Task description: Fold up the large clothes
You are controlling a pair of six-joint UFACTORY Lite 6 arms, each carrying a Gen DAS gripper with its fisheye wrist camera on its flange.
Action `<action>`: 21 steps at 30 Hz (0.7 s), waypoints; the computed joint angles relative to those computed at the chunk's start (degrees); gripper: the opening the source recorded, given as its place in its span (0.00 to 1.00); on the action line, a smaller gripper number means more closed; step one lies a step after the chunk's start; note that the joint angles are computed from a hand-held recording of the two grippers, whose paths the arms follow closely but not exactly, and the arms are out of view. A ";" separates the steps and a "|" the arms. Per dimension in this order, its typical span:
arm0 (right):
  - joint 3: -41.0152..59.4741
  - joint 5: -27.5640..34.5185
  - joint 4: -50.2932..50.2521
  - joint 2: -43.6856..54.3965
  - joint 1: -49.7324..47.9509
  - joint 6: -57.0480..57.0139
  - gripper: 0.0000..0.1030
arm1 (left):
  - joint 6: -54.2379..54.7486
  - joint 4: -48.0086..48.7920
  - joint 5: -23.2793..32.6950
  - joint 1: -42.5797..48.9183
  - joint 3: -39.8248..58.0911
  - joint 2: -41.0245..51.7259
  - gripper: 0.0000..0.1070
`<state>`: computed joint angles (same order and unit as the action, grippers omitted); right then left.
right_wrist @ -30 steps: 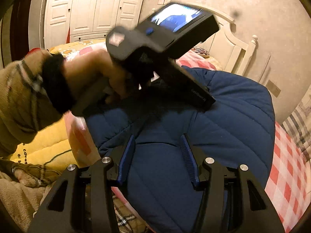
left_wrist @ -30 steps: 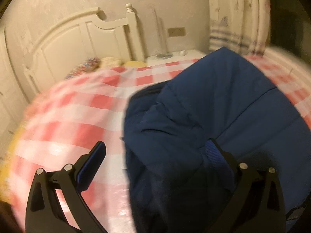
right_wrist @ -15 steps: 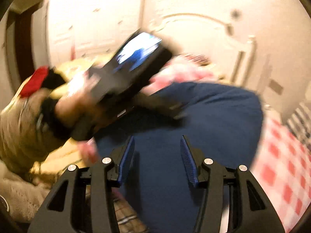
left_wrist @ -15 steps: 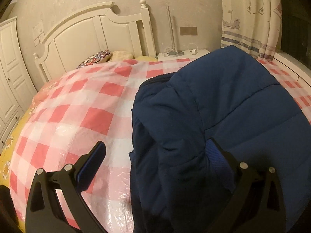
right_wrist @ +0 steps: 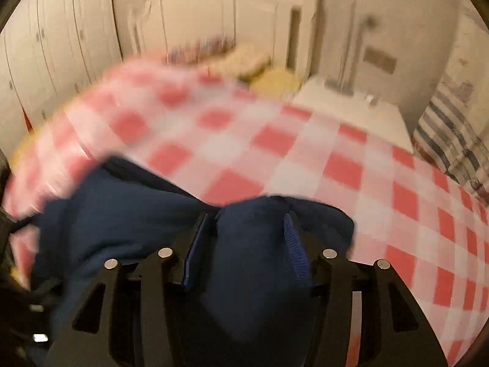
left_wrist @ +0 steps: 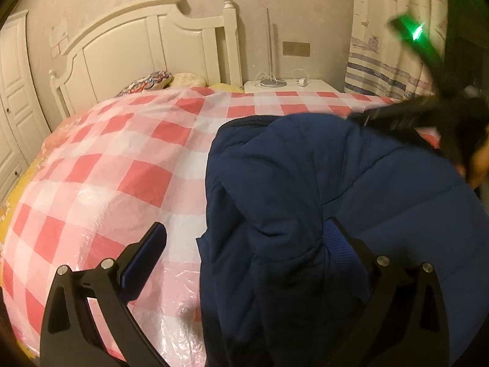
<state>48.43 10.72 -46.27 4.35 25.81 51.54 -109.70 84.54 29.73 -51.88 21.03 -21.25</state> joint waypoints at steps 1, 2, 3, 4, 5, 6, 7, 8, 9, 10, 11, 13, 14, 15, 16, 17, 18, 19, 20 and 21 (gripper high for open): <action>1.36 1.63 -3.28 1.54 0.87 3.28 0.50 | -0.14 0.55 -1.71 1.26 -0.28 -0.35 0.94; 2.09 3.48 -6.11 2.39 2.26 6.33 0.50 | -0.68 1.89 -4.02 3.11 -0.83 -0.93 0.94; 2.26 4.76 -7.26 2.65 3.14 6.98 0.50 | -1.71 3.57 -6.48 4.91 -1.47 -1.55 0.94; 1.69 4.78 -7.73 2.43 3.36 7.13 0.50 | -2.11 4.21 -7.37 5.57 -1.66 -1.76 0.94; 1.03 4.33 -7.39 1.99 3.29 7.05 0.50 | -2.25 4.29 -7.66 5.70 -1.64 -1.74 0.94; 0.69 3.38 -5.01 1.79 2.51 4.96 0.50 | -1.80 3.70 -7.17 5.34 -1.41 -1.54 0.94; 1.04 3.26 -4.08 2.21 2.11 3.79 0.50 | -1.06 2.69 -6.11 4.49 -1.21 -1.43 0.94; 1.47 3.91 -5.19 2.62 2.52 4.79 0.50 | 0.77 0.52 -4.19 2.99 -0.75 -1.39 0.94; 1.56 5.71 -8.71 2.90 3.84 8.19 0.50 | 4.22 -2.92 -1.90 1.28 0.09 -1.47 0.94; 1.87 6.94 -11.26 3.40 4.71 10.49 0.50 | 8.65 -6.75 -0.23 0.21 1.16 -1.64 0.94; 2.02 7.69 -13.06 3.79 5.23 12.02 0.50 | 14.65 -11.47 1.70 -0.73 2.91 -1.85 0.94; 1.54 7.85 -14.99 3.57 5.43 13.96 0.50 | 23.57 -17.33 3.26 -0.60 5.79 -4.14 0.94; 1.32 7.40 -14.80 3.33 5.19 13.99 0.50 | 27.56 -19.84 2.69 0.45 7.38 -6.34 0.94; 0.93 6.80 -15.39 3.07 4.87 14.81 0.50 | 31.27 -22.19 1.93 1.95 9.72 -7.10 0.94; 0.83 6.73 -15.91 3.01 4.86 15.39 0.50 | 33.19 -23.06 1.95 2.83 12.10 -6.18 0.94; 0.76 6.78 -16.68 3.03 4.93 16.22 0.50 | 34.34 -22.67 2.36 3.49 15.19 -3.74 0.94; 0.65 6.91 -17.50 3.01 5.03 17.05 0.50 | 34.85 -21.07 2.65 4.21 18.75 0.40 0.94; 0.60 6.96 -17.98 3.02 5.07 17.54 0.50 | 34.68 -19.60 3.57 4.93 22.30 5.45 0.94; 0.54 6.84 -18.15 2.96 5.02 17.72 0.50 | 34.01 -18.69 5.01 5.66 26.11 11.45 0.94; 0.27 6.40 -18.36 2.74 4.74 17.92 0.50 | 35.14 -16.80 4.05 8.01 28.86 17.44 0.94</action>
